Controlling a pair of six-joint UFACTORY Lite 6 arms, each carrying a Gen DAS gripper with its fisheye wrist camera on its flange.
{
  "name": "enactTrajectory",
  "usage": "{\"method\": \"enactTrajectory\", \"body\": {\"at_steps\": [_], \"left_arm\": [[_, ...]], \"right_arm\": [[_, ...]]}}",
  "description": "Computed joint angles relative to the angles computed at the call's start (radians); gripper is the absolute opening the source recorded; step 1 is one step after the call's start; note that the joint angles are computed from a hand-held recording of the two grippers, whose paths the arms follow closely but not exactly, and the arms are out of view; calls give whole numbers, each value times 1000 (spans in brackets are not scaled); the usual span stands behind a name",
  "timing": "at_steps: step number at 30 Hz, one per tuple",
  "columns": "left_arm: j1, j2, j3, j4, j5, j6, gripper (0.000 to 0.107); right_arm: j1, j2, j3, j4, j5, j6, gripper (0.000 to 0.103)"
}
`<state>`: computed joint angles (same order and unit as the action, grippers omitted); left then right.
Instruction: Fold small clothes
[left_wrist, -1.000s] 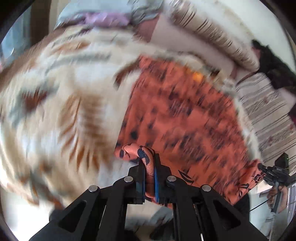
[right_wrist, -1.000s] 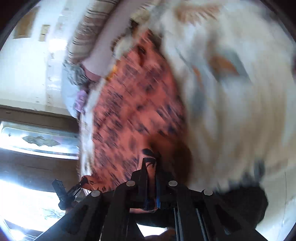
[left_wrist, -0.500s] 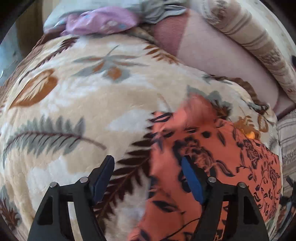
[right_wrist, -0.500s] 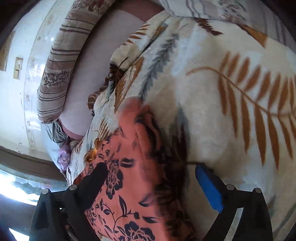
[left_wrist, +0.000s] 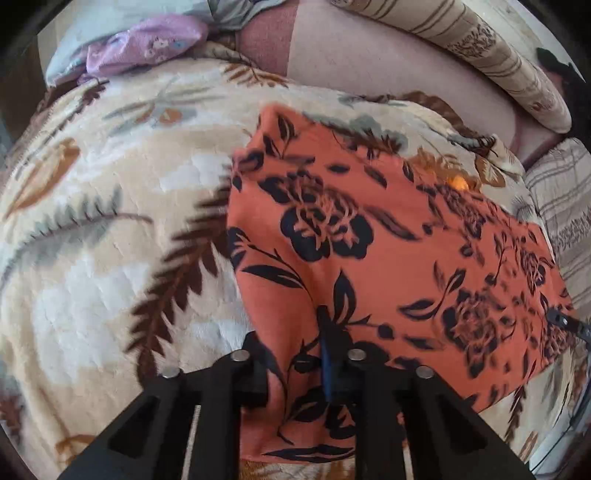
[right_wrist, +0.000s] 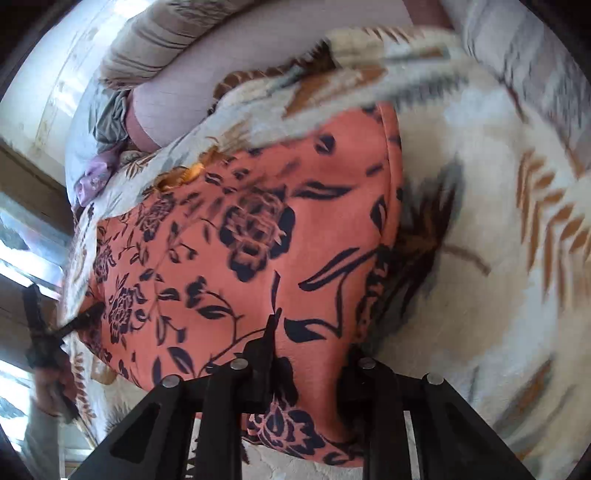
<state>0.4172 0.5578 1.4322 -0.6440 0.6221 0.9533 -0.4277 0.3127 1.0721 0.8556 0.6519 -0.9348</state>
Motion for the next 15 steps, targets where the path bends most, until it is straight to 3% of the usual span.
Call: {"method": "enactTrajectory", "body": {"at_steps": [3, 8, 10, 11, 13, 14, 15], "left_arm": [[66, -141, 9, -49, 166, 65, 18], [343, -504, -246, -173, 423, 326, 19], [480, -612, -423, -179, 432, 403, 27], [528, -620, -515, -165, 397, 461, 39], [572, -518, -630, -104, 220, 572, 67], [631, -455, -681, -113, 158, 651, 66], [662, -435, -696, -163, 137, 737, 66]], "right_arm": [[-29, -153, 14, -22, 107, 61, 22], [-261, -458, -106, -27, 411, -7, 22], [-406, -546, -242, -50, 515, -92, 24], [-458, -567, -331, -60, 523, -137, 31], [-586, -539, -507, -117, 448, -282, 79], [-666, -464, -573, -163, 365, -374, 96], [-771, -429, -632, -172, 324, -454, 90]]}}
